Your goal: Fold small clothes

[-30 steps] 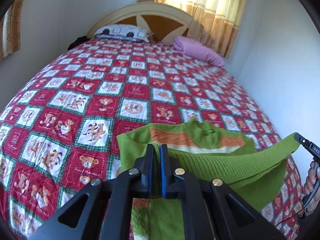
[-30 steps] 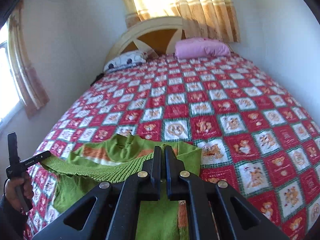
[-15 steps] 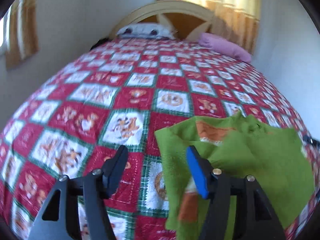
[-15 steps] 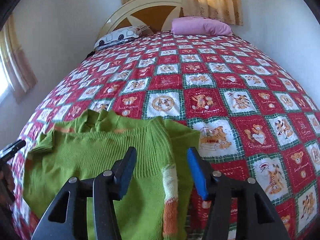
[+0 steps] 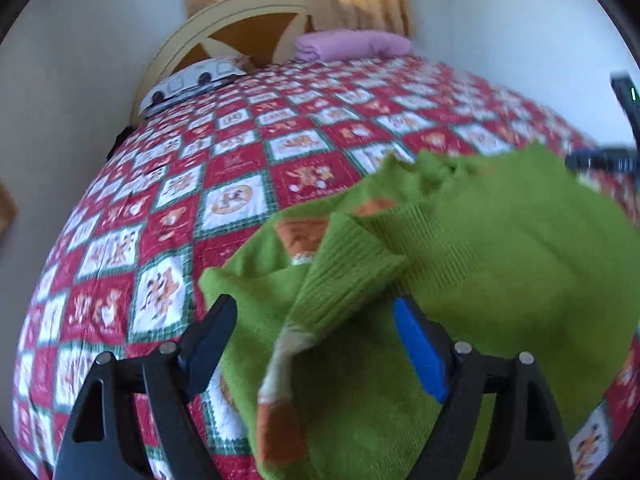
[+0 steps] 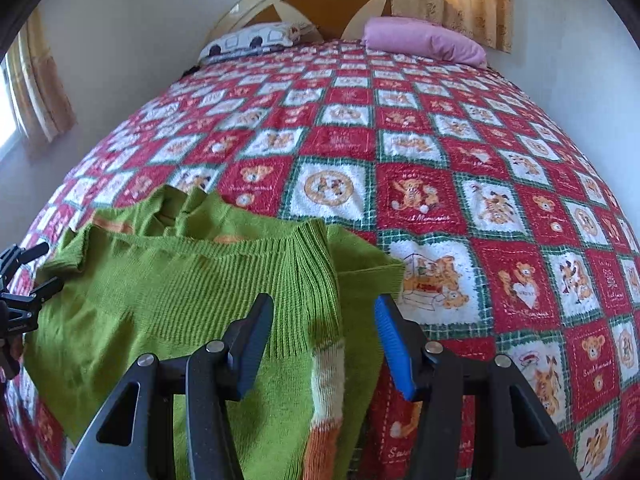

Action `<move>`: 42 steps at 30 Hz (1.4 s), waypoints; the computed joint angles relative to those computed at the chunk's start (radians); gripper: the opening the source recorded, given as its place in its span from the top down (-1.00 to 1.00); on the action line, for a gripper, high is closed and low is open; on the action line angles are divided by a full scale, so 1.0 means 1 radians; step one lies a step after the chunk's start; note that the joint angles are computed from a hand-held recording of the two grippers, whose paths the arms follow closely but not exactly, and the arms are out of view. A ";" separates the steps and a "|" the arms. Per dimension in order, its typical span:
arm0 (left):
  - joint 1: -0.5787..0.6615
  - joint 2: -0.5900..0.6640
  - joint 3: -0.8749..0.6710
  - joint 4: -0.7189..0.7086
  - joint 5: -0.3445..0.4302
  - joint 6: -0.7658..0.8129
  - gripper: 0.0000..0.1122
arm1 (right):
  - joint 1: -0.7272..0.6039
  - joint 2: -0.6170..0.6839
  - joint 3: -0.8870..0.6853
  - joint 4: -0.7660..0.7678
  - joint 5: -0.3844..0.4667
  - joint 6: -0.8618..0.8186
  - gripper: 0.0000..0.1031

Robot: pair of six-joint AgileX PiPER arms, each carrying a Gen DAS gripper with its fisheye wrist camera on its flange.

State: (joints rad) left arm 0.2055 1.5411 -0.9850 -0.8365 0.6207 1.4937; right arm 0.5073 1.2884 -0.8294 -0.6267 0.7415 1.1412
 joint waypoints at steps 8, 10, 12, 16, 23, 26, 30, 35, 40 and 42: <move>-0.066 0.063 -0.061 0.202 -0.046 -0.173 0.83 | 0.008 0.100 -0.066 -0.029 0.054 -0.022 0.95; -0.038 0.065 -0.082 0.161 -0.027 -0.174 0.86 | 0.032 0.072 -0.059 -0.082 0.059 0.030 0.95; 0.013 0.069 -0.121 0.077 0.044 -0.146 0.86 | 0.036 0.040 -0.057 -0.124 0.062 0.079 0.95; 0.064 0.116 -0.224 0.040 0.148 -0.222 0.86 | -0.008 0.061 -0.077 -0.137 0.038 0.106 0.95; -0.015 0.253 -0.261 0.173 0.023 -0.436 0.53 | -0.045 0.189 -0.124 -0.076 0.075 0.053 0.21; 0.008 0.171 -0.181 0.099 -0.019 -0.360 0.04 | 0.055 0.131 -0.126 -0.123 0.173 0.108 0.00; 0.078 0.004 -0.005 -0.183 -0.114 -0.031 -0.41 | 0.210 0.069 -0.163 -0.045 0.198 0.101 0.00; 0.142 -0.029 0.039 -0.208 -0.052 -0.006 -0.62 | 0.258 0.224 -0.245 0.212 0.007 -0.085 0.00; 0.122 0.016 0.055 -0.132 -0.107 -0.118 -0.62 | 0.255 0.437 -0.400 0.068 0.066 0.003 0.00; 0.170 0.041 0.046 -0.159 -0.063 -0.122 -0.62 | 0.224 0.479 -0.459 0.074 0.083 -0.010 0.01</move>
State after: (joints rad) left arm 0.3759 1.5817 -0.9393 -0.9959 0.5573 1.3720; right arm 0.7309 1.7676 -1.2885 -0.5525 0.8244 1.1308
